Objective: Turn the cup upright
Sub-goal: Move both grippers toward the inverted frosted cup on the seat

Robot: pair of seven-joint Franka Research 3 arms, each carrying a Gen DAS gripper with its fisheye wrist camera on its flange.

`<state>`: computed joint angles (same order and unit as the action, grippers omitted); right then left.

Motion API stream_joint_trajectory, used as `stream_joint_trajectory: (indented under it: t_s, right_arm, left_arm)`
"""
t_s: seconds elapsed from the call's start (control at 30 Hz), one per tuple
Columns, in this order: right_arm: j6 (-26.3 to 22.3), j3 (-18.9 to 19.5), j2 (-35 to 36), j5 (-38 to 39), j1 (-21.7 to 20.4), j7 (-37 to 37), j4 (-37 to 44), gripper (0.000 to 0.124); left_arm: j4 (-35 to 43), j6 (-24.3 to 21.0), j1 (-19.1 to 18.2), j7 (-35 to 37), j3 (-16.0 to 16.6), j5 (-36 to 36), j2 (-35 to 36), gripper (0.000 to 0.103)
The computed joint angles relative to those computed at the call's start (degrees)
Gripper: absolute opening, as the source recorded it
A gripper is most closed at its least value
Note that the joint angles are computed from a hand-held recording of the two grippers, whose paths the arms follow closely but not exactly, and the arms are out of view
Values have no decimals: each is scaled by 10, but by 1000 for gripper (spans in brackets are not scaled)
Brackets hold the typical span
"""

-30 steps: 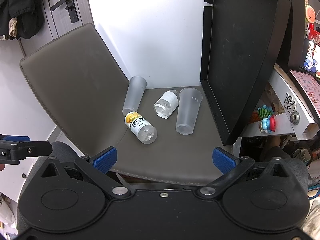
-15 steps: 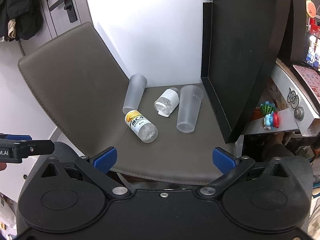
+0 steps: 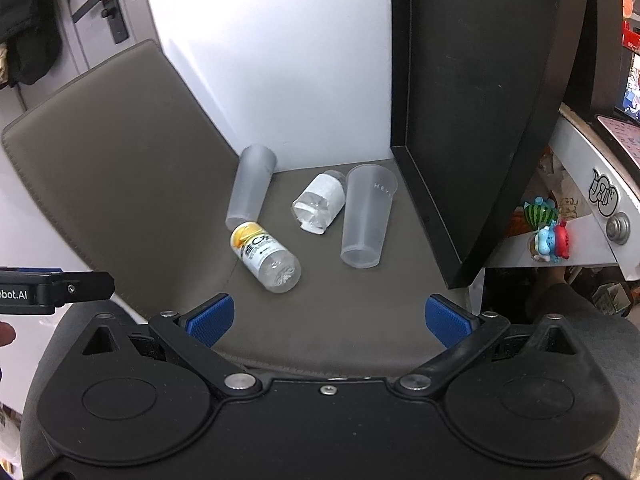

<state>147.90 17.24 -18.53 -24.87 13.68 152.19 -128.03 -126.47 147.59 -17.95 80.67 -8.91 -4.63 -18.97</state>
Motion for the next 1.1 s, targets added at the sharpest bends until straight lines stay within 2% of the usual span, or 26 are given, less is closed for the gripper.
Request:
stream_joint_trajectory:
  t_s: [0.07, 0.37, 0.83, 1.1]
  right_arm:
    - [-6, 3, 10, -11, -6, 10, 9, 103]
    - [0, -16, 51, -49, -3, 43, 36, 103]
    - [35, -63, 119, -48, 15, 27, 86, 99]
    - [70, -97, 167, -46, 25, 20, 122, 96]
  left_arm:
    - [7, 9, -3, 12, 7, -13, 15, 92]
    - [70, -2, 16, 13, -8, -8, 88, 92]
    - [192, -20, 41, -1, -35, 26, 200, 91]
    - [280, -34, 49, -46, -40, 68, 276, 91]
